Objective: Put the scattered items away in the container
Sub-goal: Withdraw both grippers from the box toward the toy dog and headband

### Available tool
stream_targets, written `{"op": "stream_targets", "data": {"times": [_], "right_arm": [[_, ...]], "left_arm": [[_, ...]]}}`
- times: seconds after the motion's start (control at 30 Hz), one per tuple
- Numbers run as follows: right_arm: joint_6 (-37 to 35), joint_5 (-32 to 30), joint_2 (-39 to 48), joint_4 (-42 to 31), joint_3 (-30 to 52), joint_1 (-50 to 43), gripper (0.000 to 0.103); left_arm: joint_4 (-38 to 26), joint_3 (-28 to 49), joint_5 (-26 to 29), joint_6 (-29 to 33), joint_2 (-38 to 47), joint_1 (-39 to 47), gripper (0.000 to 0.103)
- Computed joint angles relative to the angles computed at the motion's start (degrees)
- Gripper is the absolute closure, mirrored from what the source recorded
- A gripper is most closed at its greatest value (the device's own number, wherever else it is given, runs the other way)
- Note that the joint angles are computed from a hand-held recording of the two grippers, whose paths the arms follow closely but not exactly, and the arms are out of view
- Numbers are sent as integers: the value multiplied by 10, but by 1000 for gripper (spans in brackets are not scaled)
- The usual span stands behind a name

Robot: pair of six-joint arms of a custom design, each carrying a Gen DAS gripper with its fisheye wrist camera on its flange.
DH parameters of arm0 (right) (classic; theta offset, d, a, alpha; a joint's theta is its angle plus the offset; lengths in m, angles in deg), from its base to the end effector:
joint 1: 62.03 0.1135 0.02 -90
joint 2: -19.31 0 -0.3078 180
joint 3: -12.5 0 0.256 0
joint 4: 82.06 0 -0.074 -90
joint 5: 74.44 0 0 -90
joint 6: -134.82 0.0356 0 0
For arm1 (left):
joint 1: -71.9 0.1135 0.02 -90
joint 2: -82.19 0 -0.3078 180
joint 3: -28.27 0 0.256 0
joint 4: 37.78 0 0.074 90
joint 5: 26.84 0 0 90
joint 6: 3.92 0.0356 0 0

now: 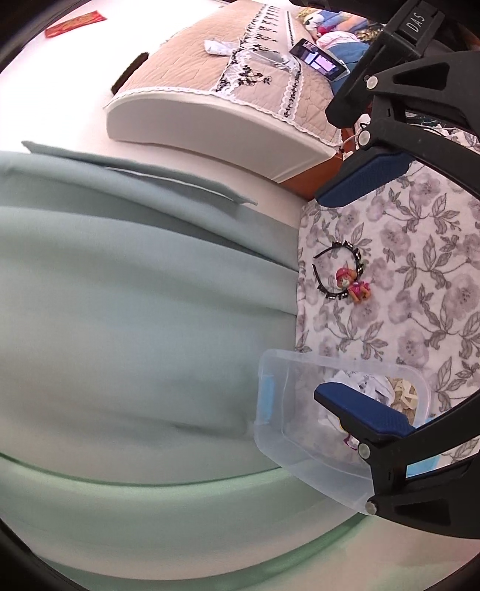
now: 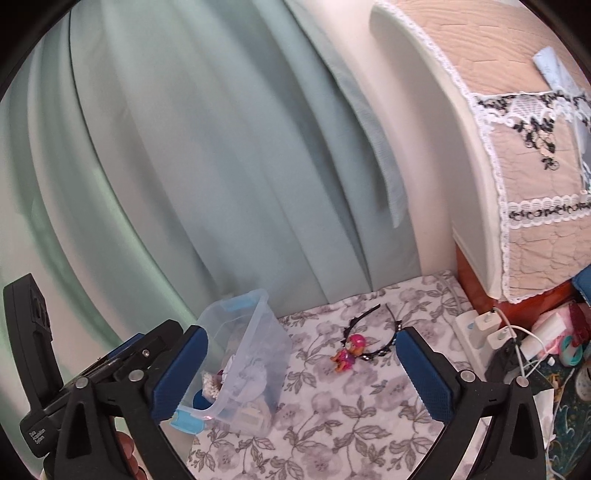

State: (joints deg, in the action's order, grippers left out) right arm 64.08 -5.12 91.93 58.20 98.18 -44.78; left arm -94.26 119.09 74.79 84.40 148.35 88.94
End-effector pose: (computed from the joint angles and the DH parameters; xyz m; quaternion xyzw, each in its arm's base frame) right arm 0.2573 0.0931 0.4169 -0.0795 0.8389 0.3068 0.4425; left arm 0.2132 0.0578 0.4444 -0.0928 0.8658 -0.0231 0.4912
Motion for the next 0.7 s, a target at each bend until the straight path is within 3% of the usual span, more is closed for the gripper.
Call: {"op": "stream_targets", "data": {"times": [0.13, 0.37, 0.7], "right_arm": [[-1, -33, -7, 6, -16, -44, 0], [-9, -81, 4, 17, -31, -93, 0], [-17, -107, 46, 41, -51, -104, 0]], "left_arm": [[7, -3, -44, -8, 2, -46, 7], [30, -22, -73, -30, 9, -93, 0], [81, -63, -70, -44, 47, -110, 0]]}}
